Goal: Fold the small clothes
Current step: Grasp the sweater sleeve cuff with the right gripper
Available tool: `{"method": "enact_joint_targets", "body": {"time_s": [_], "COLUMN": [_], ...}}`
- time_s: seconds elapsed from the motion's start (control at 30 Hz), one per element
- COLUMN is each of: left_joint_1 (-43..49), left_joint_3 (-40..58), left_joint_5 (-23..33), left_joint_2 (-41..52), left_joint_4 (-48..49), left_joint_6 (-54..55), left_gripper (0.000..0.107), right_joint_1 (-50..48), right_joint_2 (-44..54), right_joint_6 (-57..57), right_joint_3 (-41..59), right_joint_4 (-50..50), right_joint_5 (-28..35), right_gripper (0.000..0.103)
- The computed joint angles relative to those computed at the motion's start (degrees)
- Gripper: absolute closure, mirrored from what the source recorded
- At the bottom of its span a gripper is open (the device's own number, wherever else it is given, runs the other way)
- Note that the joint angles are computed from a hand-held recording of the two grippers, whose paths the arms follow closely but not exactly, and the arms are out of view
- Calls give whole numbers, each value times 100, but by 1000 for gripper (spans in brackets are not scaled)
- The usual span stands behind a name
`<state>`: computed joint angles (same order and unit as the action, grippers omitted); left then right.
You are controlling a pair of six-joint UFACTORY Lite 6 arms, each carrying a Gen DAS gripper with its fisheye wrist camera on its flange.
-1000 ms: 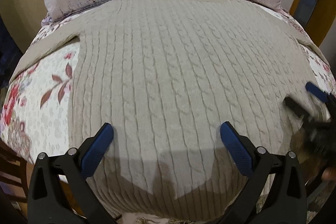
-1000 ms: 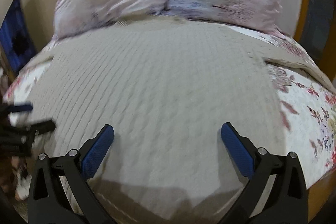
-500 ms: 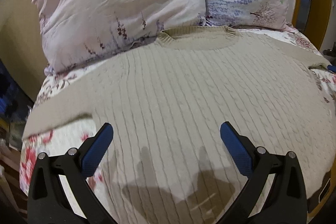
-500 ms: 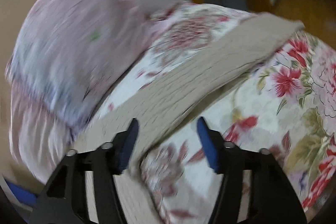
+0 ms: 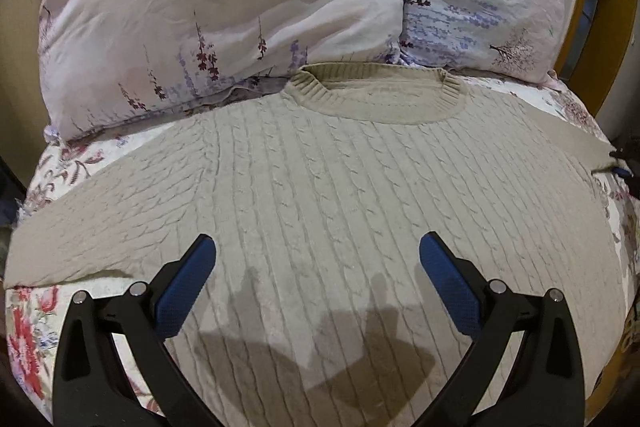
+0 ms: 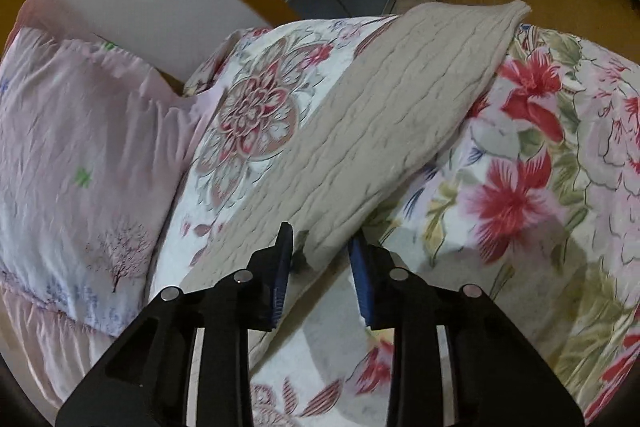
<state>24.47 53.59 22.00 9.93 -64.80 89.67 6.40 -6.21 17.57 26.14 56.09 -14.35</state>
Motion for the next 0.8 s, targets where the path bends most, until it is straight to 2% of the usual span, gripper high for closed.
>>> {"method": "enact_joint_targets", "body": {"time_s": [0.1,0.2,0.33,0.43,0.53,0.67,0.73,0.8], "left_joint_1": [21,47,144,253,263,334,366,409], "left_joint_3": [268,511,619,547,575,307,225,251], "left_joint_5": [87,184,362,470,459,504,566,746], "left_joint_2": [308,548,683,649,645,432,363,378], "left_joint_4": [45,139,-276,-831,-890,-1549,-1650,-1437], "left_joint_6": [-164,-375,-6,529,553,1334,1481,1285], "left_gripper": [6,6,6,6,6,6,6,6], "right_joint_1": [60,306,972,1585,2277,3179,3532,3785], "right_joint_2": [183,279,309,262,514,1472,2272,3217], "right_joint_6": [-725,-1734,-3705,-4568,-5074,-5364,-5603,-6225], "right_joint_3": [114,288,754,1168,1789,2967,3741,4614], "right_joint_4": [569,1438,3007,3381,3379,2925,2792,3178], "right_joint_5": [-169,-468,-1303,-1902,-2185,-1808,-1327,-753], "right_gripper": [89,93,94,94,94,94,94,94]}}
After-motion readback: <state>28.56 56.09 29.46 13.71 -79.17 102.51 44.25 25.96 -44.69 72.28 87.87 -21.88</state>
